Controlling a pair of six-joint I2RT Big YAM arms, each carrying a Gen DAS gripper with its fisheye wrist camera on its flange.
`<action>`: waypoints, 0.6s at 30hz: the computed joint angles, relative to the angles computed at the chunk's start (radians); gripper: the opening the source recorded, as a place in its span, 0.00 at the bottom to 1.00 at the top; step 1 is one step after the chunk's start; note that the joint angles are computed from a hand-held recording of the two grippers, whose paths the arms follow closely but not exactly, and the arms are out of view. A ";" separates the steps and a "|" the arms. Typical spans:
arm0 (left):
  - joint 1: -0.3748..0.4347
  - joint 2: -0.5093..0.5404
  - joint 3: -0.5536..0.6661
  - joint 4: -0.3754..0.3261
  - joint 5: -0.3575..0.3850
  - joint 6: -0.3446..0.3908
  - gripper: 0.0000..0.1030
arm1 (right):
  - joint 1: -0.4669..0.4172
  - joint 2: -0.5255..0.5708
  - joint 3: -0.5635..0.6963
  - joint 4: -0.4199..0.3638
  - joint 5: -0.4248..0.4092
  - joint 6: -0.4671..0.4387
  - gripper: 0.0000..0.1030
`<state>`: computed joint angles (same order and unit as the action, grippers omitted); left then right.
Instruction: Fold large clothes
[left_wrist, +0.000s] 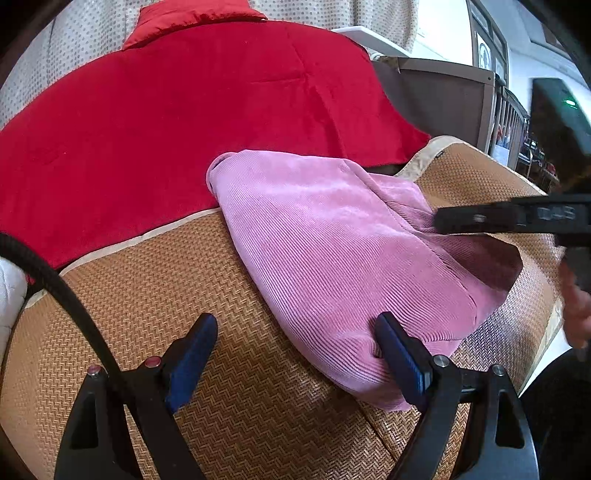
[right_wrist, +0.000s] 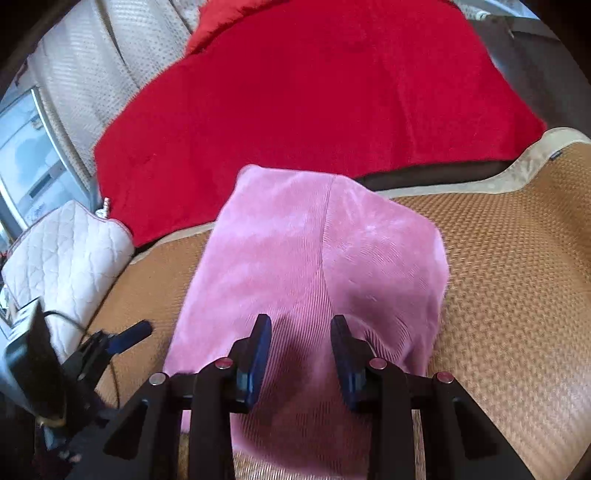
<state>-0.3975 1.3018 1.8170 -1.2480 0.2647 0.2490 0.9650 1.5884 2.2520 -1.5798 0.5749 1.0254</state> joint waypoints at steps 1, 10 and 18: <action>0.000 -0.001 -0.001 0.001 -0.001 -0.001 0.85 | 0.010 -0.014 -0.016 0.008 0.002 0.005 0.35; -0.004 0.003 0.003 -0.002 -0.008 0.005 0.85 | -0.014 -0.059 -0.132 0.021 -0.083 0.046 0.35; 0.021 -0.012 0.011 0.037 0.036 0.029 0.85 | -0.007 -0.098 -0.161 0.043 -0.066 0.060 0.35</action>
<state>-0.3765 1.2900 1.8283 -1.2112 0.3005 0.2778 0.9576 1.4906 2.0914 -1.5363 0.5089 1.0857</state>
